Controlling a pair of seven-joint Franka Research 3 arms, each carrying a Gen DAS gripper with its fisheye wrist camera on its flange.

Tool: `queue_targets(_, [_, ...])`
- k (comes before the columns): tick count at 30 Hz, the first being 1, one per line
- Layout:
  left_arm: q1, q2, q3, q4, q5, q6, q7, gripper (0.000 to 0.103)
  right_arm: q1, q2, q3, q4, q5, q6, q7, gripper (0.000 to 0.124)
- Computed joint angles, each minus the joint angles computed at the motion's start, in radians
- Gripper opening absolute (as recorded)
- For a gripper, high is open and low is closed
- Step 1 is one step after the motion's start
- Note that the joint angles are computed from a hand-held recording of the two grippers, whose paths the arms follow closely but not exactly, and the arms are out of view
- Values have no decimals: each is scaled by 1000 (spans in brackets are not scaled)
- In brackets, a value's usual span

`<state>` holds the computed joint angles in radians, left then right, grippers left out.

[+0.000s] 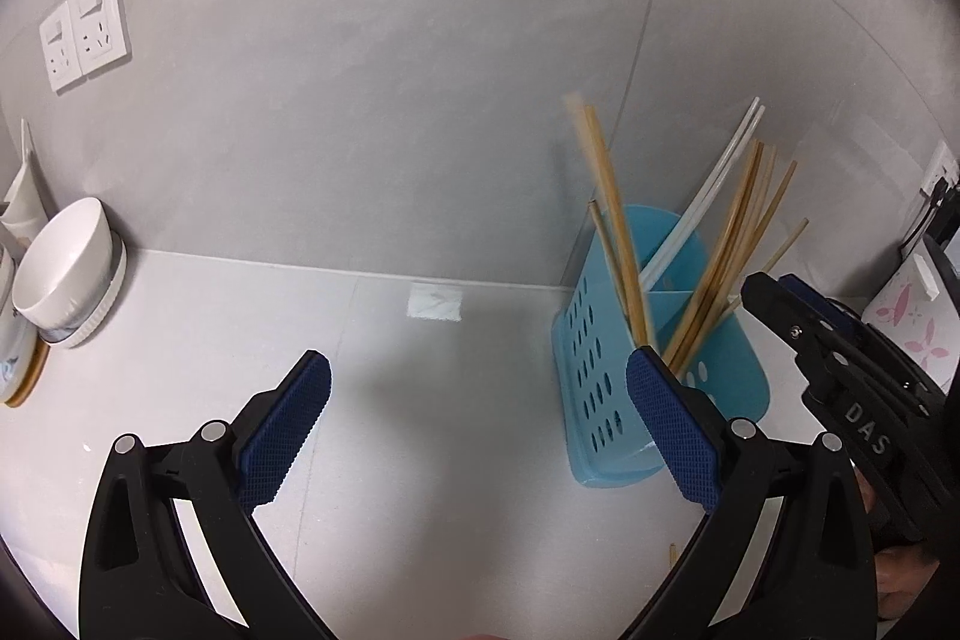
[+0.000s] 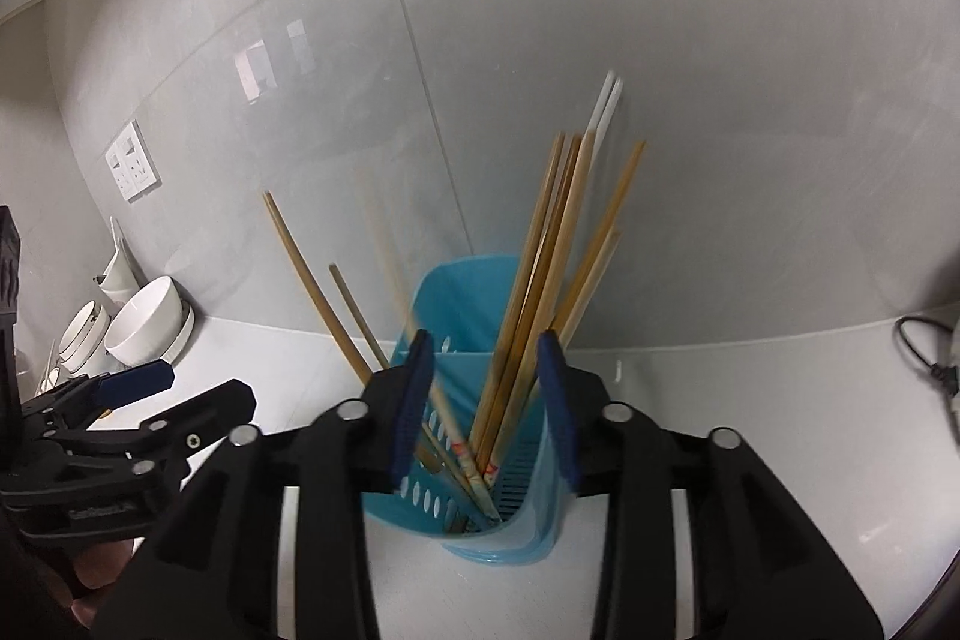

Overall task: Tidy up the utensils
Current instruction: 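Lower the painted-end chopstick into the holder and open the right tool, then grasp the blue-ended chopstick with the left tool while the right tool grasps a plain chopstick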

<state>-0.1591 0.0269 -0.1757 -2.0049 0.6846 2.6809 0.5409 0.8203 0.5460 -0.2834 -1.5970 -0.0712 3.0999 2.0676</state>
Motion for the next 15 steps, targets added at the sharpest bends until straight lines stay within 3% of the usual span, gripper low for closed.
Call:
queue_targets(2, [-1,-10,-1,-7,4,2,-6,97,47,-22,-56,-27,-20,-1,28,59])
queue_targets(10, [-11,-43,-19,-32,-22,-5,13,97,248,-128,-301,-178,-196,-29,219,92])
queue_targets(13, [-21,-53,-30,-49,-55,-8,41,97,332,-168,-399,-233,-302,-79,308,94])
queue_targets(15, [-28,-54,-35,-57,-102,-8,72,97,358,-199,-430,-268,-362,-113,351,95])
